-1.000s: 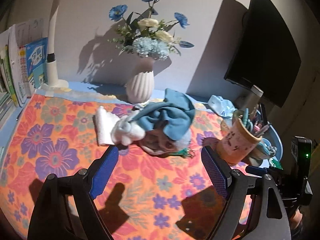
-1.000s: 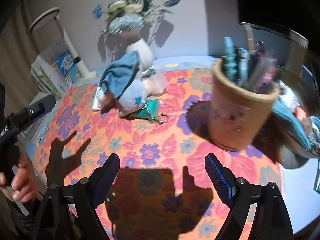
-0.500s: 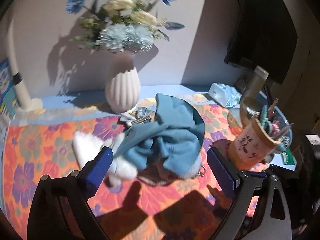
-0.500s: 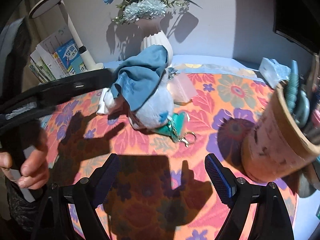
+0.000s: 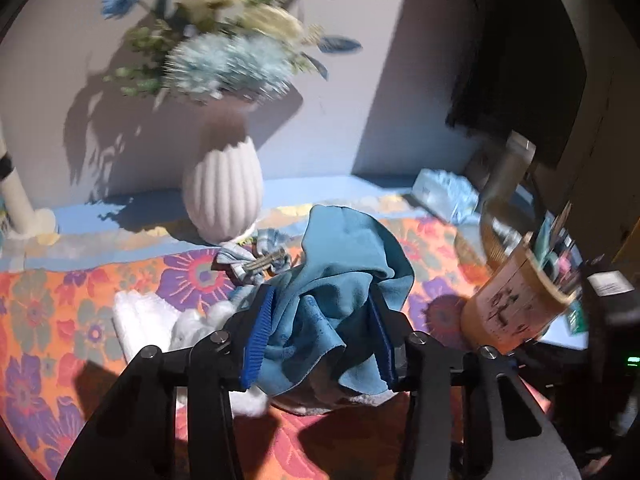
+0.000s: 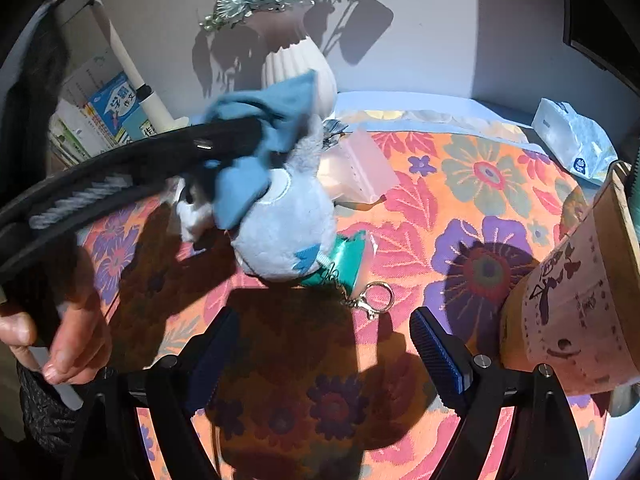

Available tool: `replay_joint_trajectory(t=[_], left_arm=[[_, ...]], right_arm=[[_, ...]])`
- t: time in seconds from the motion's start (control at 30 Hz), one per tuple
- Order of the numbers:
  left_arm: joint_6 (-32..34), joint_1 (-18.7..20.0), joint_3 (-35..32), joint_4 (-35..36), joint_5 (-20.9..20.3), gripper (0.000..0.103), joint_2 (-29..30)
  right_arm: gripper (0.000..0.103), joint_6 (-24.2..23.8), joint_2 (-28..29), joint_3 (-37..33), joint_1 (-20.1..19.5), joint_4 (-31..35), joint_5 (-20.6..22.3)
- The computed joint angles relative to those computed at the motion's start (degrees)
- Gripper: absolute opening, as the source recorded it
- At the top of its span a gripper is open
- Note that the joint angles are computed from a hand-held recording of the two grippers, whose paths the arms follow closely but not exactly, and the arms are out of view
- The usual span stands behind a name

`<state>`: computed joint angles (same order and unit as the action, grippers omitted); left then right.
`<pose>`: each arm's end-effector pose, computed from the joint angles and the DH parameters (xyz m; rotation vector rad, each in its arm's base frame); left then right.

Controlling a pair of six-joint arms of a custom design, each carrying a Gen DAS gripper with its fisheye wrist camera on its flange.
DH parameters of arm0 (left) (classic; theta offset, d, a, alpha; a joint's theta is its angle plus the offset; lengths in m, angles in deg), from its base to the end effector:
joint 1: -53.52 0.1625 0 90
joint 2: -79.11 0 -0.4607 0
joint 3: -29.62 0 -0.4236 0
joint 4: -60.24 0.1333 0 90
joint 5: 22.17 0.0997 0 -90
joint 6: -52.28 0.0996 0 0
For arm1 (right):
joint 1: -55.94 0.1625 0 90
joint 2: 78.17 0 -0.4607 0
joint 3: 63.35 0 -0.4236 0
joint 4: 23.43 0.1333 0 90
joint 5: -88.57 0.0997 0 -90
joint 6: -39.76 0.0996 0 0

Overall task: Organize soft objects
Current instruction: 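Grasp the teal cloth with the left gripper while the right approaches the grey plush, then grasp the grey plush with the right gripper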

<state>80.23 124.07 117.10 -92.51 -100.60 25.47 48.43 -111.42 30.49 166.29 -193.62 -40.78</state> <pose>-0.1083 -0.7671 0.2604 1.0669 2.6137 -0.7043 0.3137 -0.6441 0.0070 0.1002 -2.4893 0.6386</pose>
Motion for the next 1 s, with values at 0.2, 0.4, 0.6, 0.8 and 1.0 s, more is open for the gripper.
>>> replay_joint_trajectory(t=[0.2,0.4,0.6,0.8,1.0], left_arm=[[-3.0,1.0,1.4,-1.7,-5.1,0.042,-4.1],[-4.5,1.1,5.1,-6.9,-3.8,0.042,-9.1],[-5.6,2.2,6.5,-8.5,-2.1,0.042,-11.0],[-6.4,2.9,7.8,-7.5,-0.1,0.042,-11.2],[-5.6,2.3,10.5,-7.3,-0.2,0.042,-12.5]], right_arm=[[0.086,-1.1,0.5,-1.6,0.1,-0.2,0.5],[0.088,-5.7,3.2,-6.5,0.3,-0.7,0.0],[0.088,-5.7,5.5,-10.3,-1.2,1.1,1.0],[0.062,-6.7,6.9,-11.5,-0.8,1.7,0.7],[0.061,-6.8,5.9,-7.9,1.5,-2.1,-3.2]])
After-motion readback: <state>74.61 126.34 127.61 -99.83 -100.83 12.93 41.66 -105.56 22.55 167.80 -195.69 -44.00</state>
